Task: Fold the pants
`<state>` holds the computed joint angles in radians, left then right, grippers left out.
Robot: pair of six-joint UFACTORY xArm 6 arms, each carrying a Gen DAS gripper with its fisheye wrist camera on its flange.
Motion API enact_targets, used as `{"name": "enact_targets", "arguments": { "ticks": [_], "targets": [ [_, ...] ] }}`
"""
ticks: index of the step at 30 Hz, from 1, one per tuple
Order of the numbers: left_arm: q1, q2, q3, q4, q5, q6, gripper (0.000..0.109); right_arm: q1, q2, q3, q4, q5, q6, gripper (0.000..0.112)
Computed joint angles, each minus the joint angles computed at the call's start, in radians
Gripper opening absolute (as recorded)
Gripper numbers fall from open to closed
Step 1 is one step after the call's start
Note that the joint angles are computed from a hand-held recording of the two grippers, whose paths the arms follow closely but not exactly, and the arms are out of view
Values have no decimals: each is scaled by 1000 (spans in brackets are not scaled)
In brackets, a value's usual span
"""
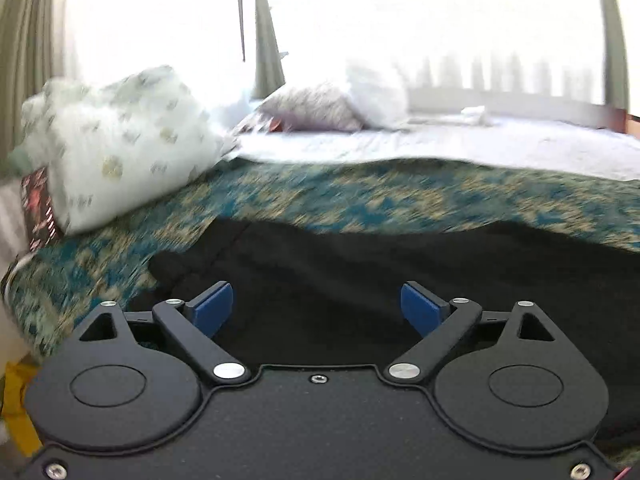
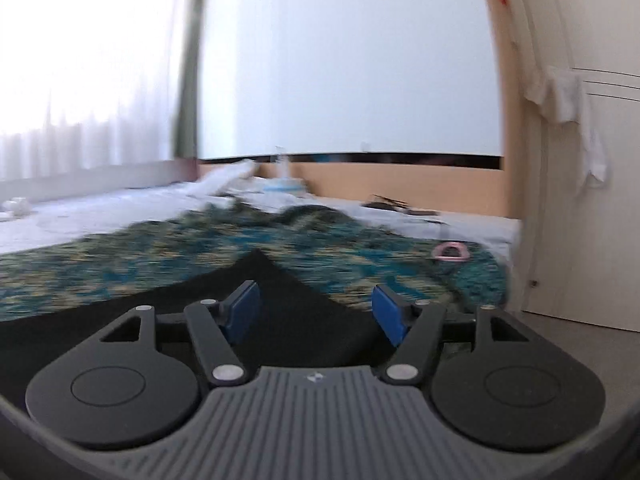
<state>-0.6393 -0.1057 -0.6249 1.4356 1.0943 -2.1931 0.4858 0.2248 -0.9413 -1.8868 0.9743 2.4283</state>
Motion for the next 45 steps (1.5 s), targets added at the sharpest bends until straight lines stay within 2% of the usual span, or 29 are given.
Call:
{"name": "enact_targets", "arguments": {
  "ticks": [4, 8, 13, 18, 21, 23, 25, 29, 35, 40, 45],
  "targets": [
    [-34, 75, -83, 9, -39, 56, 91, 79, 33, -46, -84, -76, 14, 80],
    [-76, 180, -177, 7, -57, 70, 91, 144, 78, -129, -190, -220, 18, 81],
    [-92, 274, -261, 10, -124, 70, 91, 181, 133, -228, -369, -419, 50, 83],
    [-88, 337, -302, -25, -160, 96, 91, 193, 173, -266, -424, -514, 9, 84],
    [-93, 338, -280, 12, -158, 40, 92, 164, 193, -273, -410, -554, 1, 85],
    [-93, 333, -266, 21, -162, 15, 93, 146, 180, -243, -442, -533, 69, 90],
    [-88, 330, -259, 30, -168, -7, 95, 121, 162, -208, -421, -506, 73, 92],
    [-84, 333, -257, 35, -165, -17, 96, 61, 133, -150, -311, -436, 50, 92],
    [-85, 342, -263, 28, -156, -29, 100, -32, 93, -93, -136, -314, 95, 92],
    [-76, 350, -278, 4, -158, -19, 103, -67, 88, -80, -58, -205, 209, 92],
    [-76, 351, -279, 4, -157, -18, 103, -97, 115, -114, 29, -137, 204, 92]
  ]
}}
